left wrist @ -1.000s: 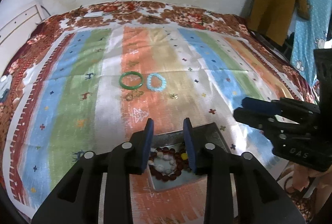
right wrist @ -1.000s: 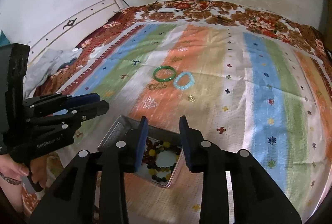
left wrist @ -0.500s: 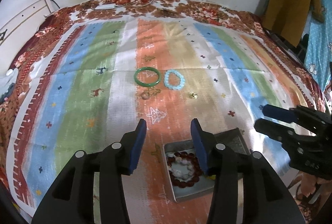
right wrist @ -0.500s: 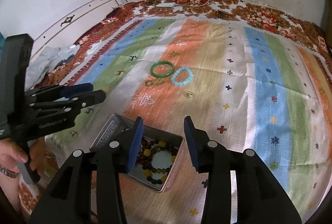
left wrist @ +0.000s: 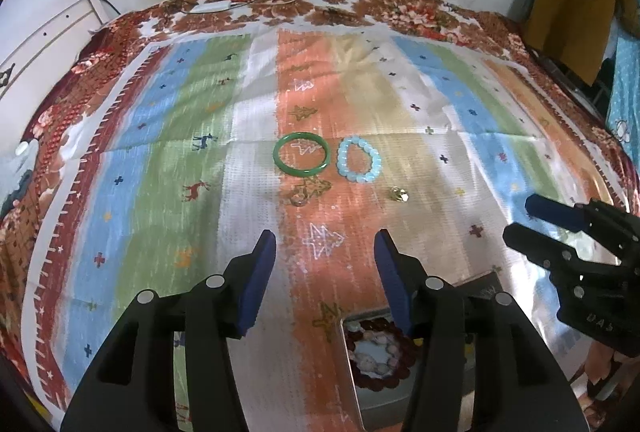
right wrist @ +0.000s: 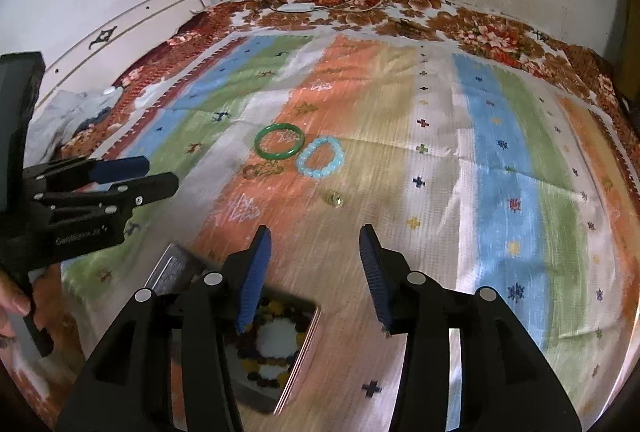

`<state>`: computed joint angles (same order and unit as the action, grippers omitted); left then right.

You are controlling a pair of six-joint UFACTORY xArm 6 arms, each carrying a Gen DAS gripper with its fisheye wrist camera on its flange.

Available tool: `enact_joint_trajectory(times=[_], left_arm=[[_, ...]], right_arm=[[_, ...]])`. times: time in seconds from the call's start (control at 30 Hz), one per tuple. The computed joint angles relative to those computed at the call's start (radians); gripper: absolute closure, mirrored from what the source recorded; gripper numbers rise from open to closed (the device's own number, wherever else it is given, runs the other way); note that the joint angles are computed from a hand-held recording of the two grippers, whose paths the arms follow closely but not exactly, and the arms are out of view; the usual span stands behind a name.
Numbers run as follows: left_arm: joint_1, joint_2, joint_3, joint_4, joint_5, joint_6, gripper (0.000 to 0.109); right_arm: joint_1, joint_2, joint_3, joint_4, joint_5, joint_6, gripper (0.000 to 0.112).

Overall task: Organize jewelry
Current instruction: 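Withdraw both open tools from the tin toward the gold ring and charm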

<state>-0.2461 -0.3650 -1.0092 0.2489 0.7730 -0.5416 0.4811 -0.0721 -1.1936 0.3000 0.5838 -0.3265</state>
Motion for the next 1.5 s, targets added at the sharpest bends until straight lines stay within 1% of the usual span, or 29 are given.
enact_joint_trajectory(times=[0.17, 0.33, 0.57, 0.67, 0.83, 0.97, 1.5], left_arm=[[0.026, 0.064, -0.049, -0.001, 0.012, 0.006, 0.057], [0.061, 0.129, -0.098, -0.048, 0.011, 0.037, 0.055], [0.082, 0.183, -0.14, -0.091, 0.009, 0.07, 0.052], [0.089, 0.205, -0.157, -0.109, 0.014, 0.083, 0.051], [0.1, 0.251, -0.19, -0.136, 0.03, 0.107, 0.049], [0.113, 0.288, -0.213, -0.195, 0.041, 0.146, 0.049], [0.139, 0.395, -0.286, -0.251, 0.085, 0.193, 0.049]], right_arm=[[-0.009, 0.058, -0.065, -0.015, 0.022, -0.017, 0.063], [-0.032, 0.134, -0.154, 0.028, 0.091, -0.02, 0.062], [-0.027, 0.204, -0.231, 0.016, 0.124, -0.01, 0.06], [-0.025, 0.234, -0.262, 0.022, 0.149, -0.01, 0.056], [-0.028, 0.278, -0.313, 0.028, 0.184, -0.009, 0.055], [-0.032, 0.306, -0.343, 0.033, 0.208, -0.004, 0.055], [-0.032, 0.425, -0.476, 0.044, 0.31, -0.021, 0.055]])
